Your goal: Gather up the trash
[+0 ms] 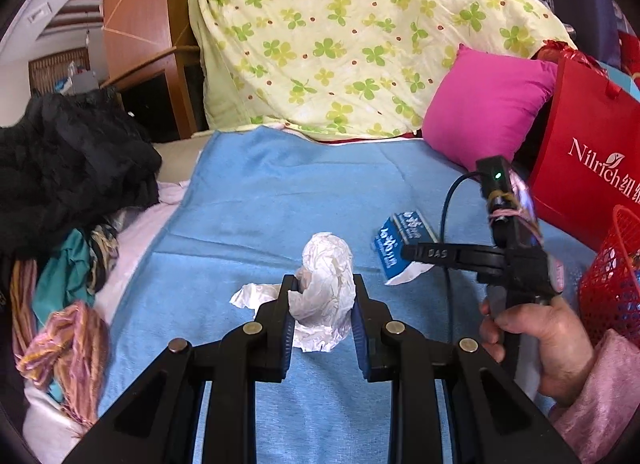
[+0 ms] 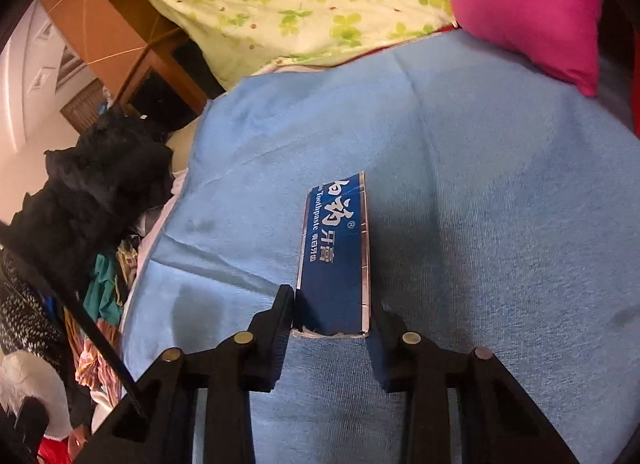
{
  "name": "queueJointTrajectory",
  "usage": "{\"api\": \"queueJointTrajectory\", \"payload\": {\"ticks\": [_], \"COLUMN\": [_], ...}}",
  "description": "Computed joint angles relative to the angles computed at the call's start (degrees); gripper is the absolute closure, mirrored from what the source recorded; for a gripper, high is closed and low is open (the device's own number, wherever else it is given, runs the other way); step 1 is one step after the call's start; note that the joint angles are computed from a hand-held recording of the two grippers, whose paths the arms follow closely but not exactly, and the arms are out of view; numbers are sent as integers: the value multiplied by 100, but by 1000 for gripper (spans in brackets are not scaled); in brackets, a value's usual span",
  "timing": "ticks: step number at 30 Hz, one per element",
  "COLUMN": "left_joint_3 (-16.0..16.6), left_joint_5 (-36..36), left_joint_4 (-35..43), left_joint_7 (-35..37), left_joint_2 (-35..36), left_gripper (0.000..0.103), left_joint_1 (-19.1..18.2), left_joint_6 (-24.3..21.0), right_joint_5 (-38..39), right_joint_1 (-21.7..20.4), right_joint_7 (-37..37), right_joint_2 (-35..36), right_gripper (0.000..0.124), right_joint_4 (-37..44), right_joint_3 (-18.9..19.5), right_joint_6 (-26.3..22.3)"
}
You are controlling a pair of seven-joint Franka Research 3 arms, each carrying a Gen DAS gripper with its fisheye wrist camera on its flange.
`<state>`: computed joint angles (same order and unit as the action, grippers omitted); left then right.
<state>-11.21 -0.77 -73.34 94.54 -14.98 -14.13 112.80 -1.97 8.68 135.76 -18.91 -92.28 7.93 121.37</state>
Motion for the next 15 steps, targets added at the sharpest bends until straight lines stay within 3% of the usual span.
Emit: {"api": "queueJointTrajectory", "payload": {"ticks": [7,15], "left_joint_3": [-167,-452], "left_joint_5": [134,215], "left_joint_4": [96,447], "left_joint_7": [59,109], "left_joint_2": [-118,-138], "left_gripper": [76,76], "left_joint_1": [-121,-405], "left_joint_6": [162,266], "right_joint_5": [-404,-867], "right_joint_1": [-241,-877], "right_joint_7": [-111,-233], "right_joint_2": [-808,-1910], "right_gripper": [88,88], "right_joint_4": [-175,-351], "right_joint_3": [152,484], "right_joint_6": [320,274]}}
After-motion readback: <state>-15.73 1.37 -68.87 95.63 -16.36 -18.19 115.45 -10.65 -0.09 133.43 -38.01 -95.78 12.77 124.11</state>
